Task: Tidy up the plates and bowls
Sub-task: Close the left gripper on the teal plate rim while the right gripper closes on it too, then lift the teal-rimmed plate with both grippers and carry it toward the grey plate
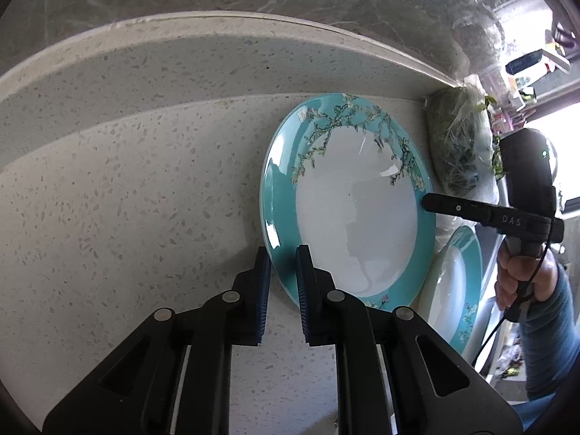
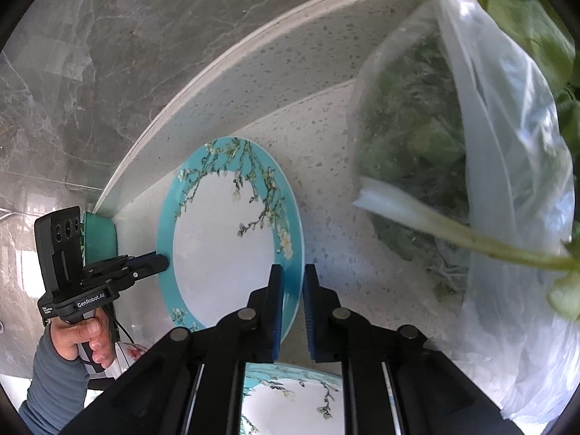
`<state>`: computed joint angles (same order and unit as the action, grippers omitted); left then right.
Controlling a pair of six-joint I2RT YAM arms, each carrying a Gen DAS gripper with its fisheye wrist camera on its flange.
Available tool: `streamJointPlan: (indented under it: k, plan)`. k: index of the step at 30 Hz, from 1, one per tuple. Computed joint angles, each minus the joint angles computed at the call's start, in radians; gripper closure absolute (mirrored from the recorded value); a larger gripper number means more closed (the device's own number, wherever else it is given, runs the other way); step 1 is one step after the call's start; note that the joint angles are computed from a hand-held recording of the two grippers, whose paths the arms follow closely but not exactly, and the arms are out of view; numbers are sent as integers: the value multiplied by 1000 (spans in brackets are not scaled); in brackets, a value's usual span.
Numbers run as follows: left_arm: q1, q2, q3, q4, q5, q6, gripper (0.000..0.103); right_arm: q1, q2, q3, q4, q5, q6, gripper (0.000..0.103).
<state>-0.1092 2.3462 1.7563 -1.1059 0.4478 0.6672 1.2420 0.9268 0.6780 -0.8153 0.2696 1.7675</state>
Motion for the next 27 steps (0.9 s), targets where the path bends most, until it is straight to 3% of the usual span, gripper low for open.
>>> streamJointPlan:
  k: [10,27]
  plan:
    - [2,-28,-35,36,-4,0,91,9,16,15,-6,19,-2,90]
    - [48,-24,69,-79,20,14,91,2,-14,54,-27,20,-24,90]
